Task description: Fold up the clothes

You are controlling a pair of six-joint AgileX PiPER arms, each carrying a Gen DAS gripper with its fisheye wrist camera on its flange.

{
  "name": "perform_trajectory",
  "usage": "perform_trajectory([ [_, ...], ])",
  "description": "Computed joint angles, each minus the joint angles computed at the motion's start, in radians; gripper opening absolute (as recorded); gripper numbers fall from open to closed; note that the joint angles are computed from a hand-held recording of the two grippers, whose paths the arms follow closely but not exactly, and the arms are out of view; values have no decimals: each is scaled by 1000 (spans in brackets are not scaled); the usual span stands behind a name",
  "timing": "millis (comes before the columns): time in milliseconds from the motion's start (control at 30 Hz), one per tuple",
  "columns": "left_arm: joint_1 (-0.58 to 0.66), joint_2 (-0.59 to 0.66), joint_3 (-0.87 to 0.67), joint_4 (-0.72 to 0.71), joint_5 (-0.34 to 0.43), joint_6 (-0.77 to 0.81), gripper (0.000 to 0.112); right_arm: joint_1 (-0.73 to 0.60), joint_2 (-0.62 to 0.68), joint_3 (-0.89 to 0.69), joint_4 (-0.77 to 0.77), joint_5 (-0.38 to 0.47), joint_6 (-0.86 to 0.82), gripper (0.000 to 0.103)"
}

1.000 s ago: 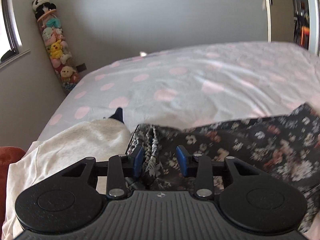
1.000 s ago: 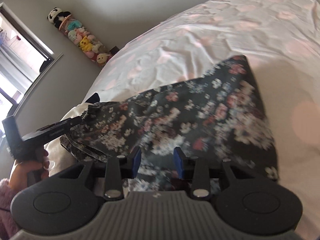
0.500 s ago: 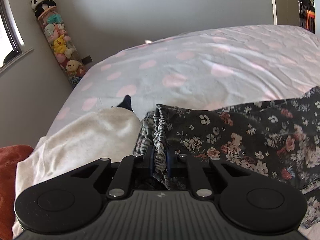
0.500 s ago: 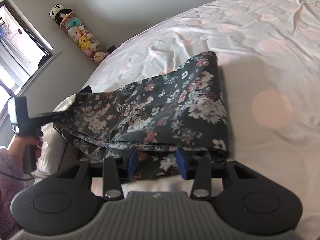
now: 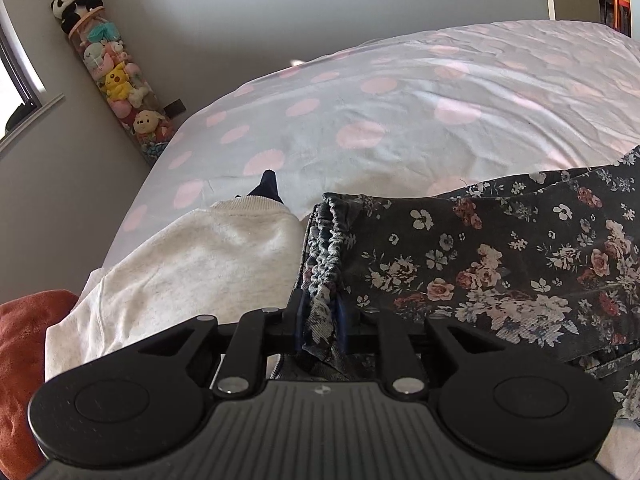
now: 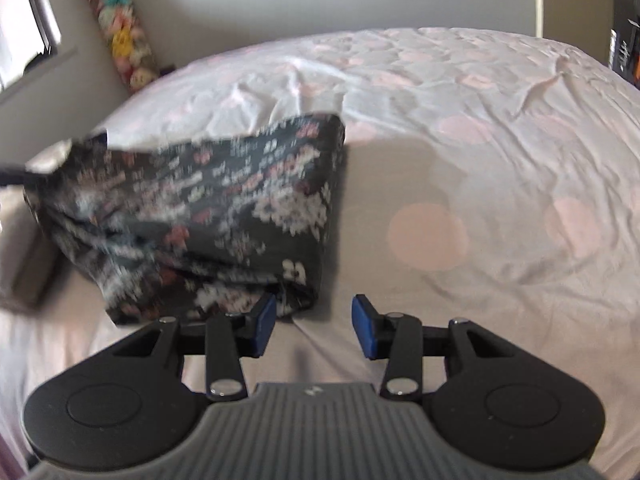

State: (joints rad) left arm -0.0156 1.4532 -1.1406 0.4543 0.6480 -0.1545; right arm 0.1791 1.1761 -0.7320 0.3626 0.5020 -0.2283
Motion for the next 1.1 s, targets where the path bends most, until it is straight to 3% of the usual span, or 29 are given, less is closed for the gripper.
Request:
perform_trajectory([
  [167, 4, 2, -3, -8, 0, 18, 16, 59, 91, -4, -115, -106, 102, 43],
  [300, 10, 7, -7, -23, 2, 33, 17, 41, 160, -35, -63, -101, 62, 12],
  [400, 26, 11, -8, -53, 0, 47, 17, 14, 149, 9, -50, -114, 102, 7],
  [433, 28, 10, -4, -54, -4, 45, 17, -6, 146, 17, -41, -105, 113, 0],
  [567, 27, 5, 5, -45, -15, 48, 17, -131, 117, -14, 122, 14, -48, 0],
  [700, 26, 2, 11, -41, -21, 43, 18, -225, 131, -118, 304, 123, -219, 15],
  [867, 35, -4, 20, -58, -32, 54, 18, -135, 253, -269, 386, 123, -344, 18],
  [967, 41, -2, 16, -72, -30, 70, 18, -73, 363, -329, 382, 92, -335, 16],
  [1000, 44, -2, 14, -80, -30, 77, 18, -57, 394, -337, 365, 61, -320, 14],
  [1033, 48, 0, 11, -93, -29, 88, 18, -46, 425, -343, 326, 25, -284, 1],
  [1100, 59, 0, 10, -124, -32, 115, 20, -62, 486, -353, 299, -11, -228, 0],
])
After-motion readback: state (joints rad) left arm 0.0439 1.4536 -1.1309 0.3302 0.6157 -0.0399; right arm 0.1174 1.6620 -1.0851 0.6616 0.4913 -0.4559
